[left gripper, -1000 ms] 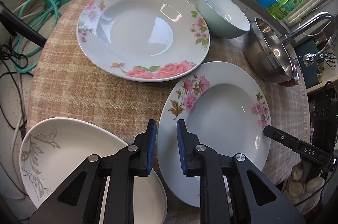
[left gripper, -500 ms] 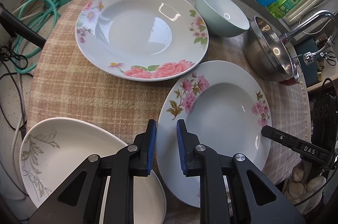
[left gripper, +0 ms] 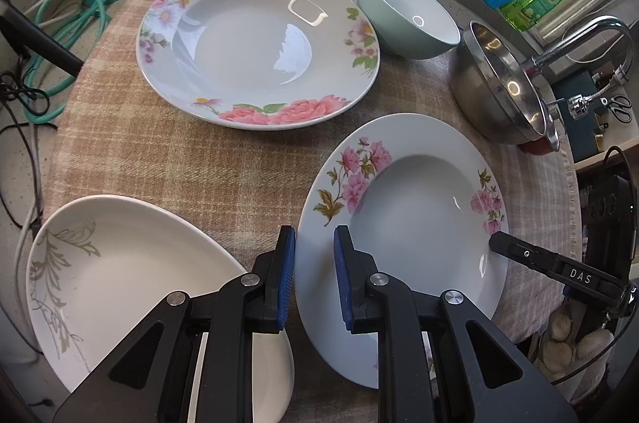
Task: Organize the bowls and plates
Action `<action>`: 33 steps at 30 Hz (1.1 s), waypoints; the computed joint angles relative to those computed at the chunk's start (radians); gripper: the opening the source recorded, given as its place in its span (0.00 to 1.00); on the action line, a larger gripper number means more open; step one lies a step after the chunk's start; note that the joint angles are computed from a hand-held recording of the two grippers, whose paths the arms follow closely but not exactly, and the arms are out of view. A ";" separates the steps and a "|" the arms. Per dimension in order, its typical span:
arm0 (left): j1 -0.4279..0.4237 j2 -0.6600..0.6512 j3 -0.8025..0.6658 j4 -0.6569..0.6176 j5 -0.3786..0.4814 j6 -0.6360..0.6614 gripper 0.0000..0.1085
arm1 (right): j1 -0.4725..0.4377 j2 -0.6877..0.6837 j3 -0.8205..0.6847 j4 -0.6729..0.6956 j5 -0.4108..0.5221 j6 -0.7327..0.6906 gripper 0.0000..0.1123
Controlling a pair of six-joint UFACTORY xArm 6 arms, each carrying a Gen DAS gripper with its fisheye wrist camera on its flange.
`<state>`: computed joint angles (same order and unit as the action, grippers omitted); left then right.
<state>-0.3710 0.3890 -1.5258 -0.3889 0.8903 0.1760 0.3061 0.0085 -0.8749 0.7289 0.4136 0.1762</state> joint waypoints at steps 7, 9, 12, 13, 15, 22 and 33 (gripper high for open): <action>-0.008 -0.034 0.046 -0.013 -0.008 0.008 0.16 | -0.007 -0.033 0.032 -0.042 0.000 0.035 0.16; -0.011 -0.045 0.060 -0.017 -0.012 0.010 0.16 | -0.010 -0.042 0.041 -0.050 0.000 0.041 0.17; -0.020 -0.061 0.080 -0.017 -0.020 0.014 0.16 | -0.013 -0.059 0.059 -0.069 -0.001 0.057 0.17; -0.023 -0.064 0.086 -0.017 -0.021 0.013 0.16 | -0.014 -0.064 0.065 -0.074 -0.002 0.061 0.17; -0.029 -0.070 0.096 -0.018 -0.024 0.010 0.16 | -0.016 -0.074 0.075 -0.084 -0.004 0.069 0.17; -0.044 -0.106 0.148 -0.027 -0.030 0.006 0.16 | -0.026 -0.117 0.118 -0.117 -0.008 0.093 0.17; -0.064 -0.137 0.191 -0.028 -0.041 -0.006 0.16 | -0.029 -0.152 0.155 -0.139 -0.010 0.106 0.17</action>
<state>-0.4350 0.2520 -1.3350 -0.4173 0.8489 0.1695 0.2770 -0.1431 -0.7202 0.5899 0.4036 0.2826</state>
